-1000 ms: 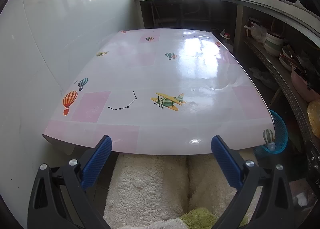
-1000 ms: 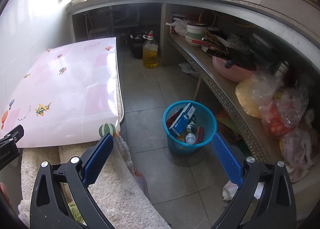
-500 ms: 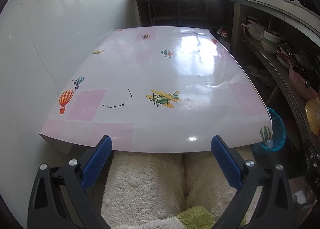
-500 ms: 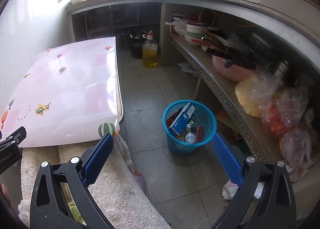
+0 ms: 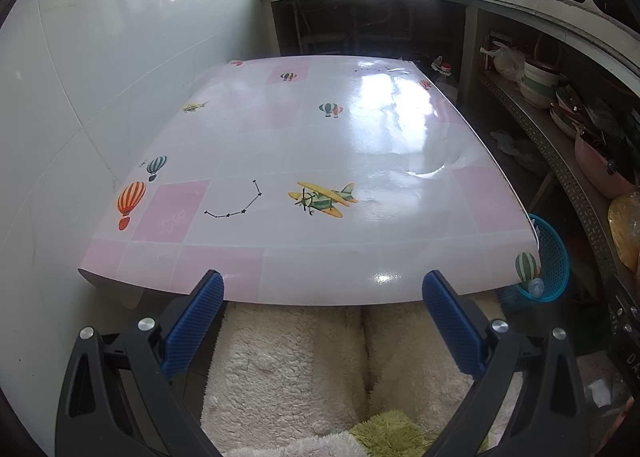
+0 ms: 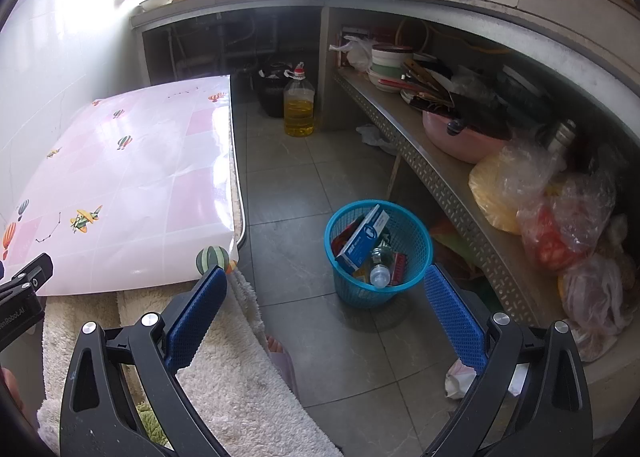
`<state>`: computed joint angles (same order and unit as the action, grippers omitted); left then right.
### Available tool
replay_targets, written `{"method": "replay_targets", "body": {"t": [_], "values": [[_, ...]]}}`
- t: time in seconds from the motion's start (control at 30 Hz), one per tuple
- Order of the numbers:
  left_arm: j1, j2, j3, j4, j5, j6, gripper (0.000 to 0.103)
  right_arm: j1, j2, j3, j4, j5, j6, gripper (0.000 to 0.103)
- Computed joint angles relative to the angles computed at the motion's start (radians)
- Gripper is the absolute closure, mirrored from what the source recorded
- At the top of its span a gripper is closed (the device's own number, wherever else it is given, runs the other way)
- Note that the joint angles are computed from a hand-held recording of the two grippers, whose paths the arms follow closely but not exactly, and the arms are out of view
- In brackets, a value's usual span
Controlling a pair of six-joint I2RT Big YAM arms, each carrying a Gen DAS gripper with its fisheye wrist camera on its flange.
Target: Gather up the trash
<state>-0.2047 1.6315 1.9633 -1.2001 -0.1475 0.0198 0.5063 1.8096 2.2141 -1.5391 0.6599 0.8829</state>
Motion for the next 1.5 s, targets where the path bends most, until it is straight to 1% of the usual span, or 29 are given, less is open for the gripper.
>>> {"method": "replay_targets", "body": {"t": [1.03,1.2,1.5], "values": [[-0.002,0.003,0.008,-0.002,-0.002,-0.004,0.006,0.000,0.001,0.001,0.000,0.005,0.001,0.008],[0.000,0.007,0.013,-0.004,-0.001,-0.001,0.006,-0.002,0.013,0.027,-0.016,0.004,0.004,0.008],[0.001,0.006,0.009,-0.003,-0.004,-0.001,0.006,0.000,0.013,0.026,-0.016,0.005,0.007,0.008]]}}
